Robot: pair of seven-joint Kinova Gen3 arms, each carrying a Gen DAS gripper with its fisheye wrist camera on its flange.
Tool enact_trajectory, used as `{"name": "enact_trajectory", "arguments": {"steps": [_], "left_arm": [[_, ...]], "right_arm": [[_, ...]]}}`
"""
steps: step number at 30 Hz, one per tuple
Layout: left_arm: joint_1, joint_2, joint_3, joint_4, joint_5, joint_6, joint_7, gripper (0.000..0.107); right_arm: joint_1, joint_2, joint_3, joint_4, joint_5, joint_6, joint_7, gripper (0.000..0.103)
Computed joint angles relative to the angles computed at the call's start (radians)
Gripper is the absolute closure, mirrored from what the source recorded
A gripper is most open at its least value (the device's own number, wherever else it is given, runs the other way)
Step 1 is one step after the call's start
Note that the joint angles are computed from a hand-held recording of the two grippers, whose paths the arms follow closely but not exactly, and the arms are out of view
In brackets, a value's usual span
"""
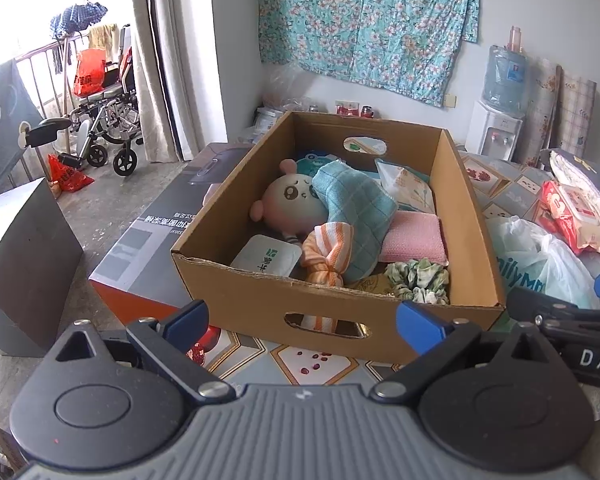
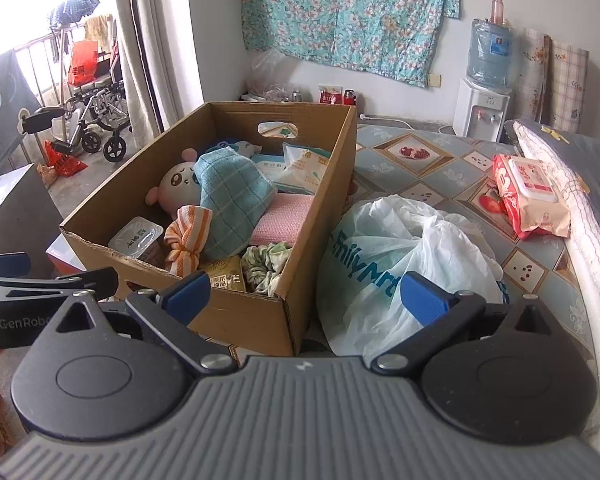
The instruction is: Organize soft objects
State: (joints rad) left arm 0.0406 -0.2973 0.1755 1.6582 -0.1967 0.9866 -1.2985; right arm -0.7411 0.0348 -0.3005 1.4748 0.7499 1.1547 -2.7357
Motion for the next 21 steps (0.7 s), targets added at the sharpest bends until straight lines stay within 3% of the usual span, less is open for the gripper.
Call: {"name": "enact_trajectory", "arguments": {"steps": [21], "left_arm": [[0.007,0.013,-0.034,-0.021,0.063,0.026,-0.050,0.008]], "right_arm": [[-0.012,0.014,0.012,-0.040,-0.034,0.062,-0.001,0.001]]}}
